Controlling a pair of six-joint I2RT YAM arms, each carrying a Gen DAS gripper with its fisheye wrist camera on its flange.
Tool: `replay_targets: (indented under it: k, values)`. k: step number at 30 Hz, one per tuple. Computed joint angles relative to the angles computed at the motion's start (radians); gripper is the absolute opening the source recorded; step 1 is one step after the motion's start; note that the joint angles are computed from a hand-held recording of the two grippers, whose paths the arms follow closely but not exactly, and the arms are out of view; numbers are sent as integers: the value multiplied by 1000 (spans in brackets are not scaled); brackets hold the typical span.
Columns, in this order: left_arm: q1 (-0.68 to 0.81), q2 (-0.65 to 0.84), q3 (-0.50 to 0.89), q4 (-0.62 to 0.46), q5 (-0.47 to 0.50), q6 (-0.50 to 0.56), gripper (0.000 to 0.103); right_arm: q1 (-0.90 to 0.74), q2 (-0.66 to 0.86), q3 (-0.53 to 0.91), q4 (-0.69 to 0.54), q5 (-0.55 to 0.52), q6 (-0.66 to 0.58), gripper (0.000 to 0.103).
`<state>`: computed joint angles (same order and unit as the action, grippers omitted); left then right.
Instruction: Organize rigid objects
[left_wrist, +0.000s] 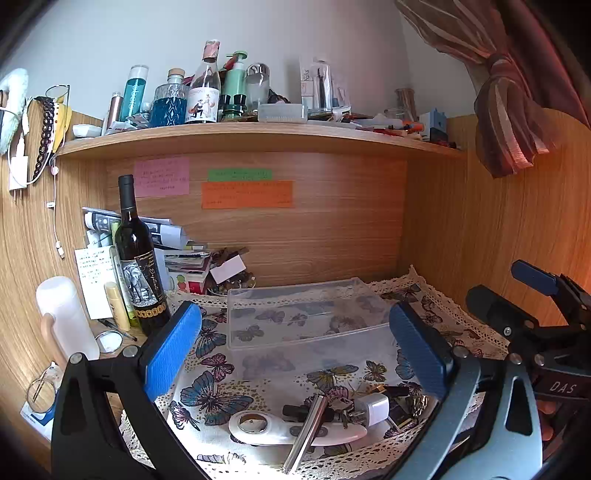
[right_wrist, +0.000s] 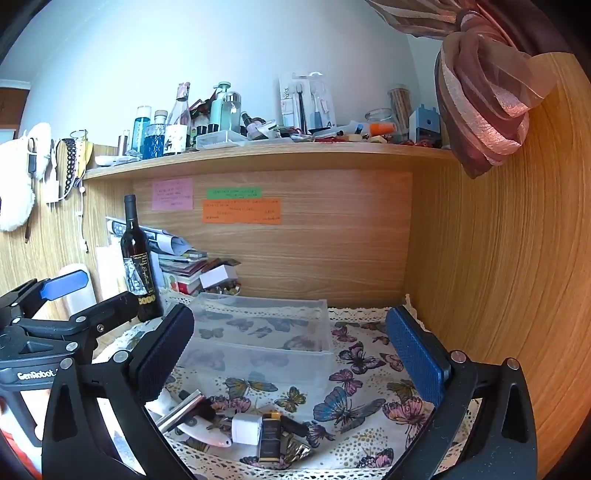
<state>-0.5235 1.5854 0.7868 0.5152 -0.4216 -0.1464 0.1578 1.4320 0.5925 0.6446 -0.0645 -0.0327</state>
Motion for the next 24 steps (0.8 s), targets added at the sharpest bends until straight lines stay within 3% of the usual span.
replay_targets:
  k: [24]
  values:
    - [-5,-5,-4,9,-6,3,103,13,0,0,3,13,4,103]
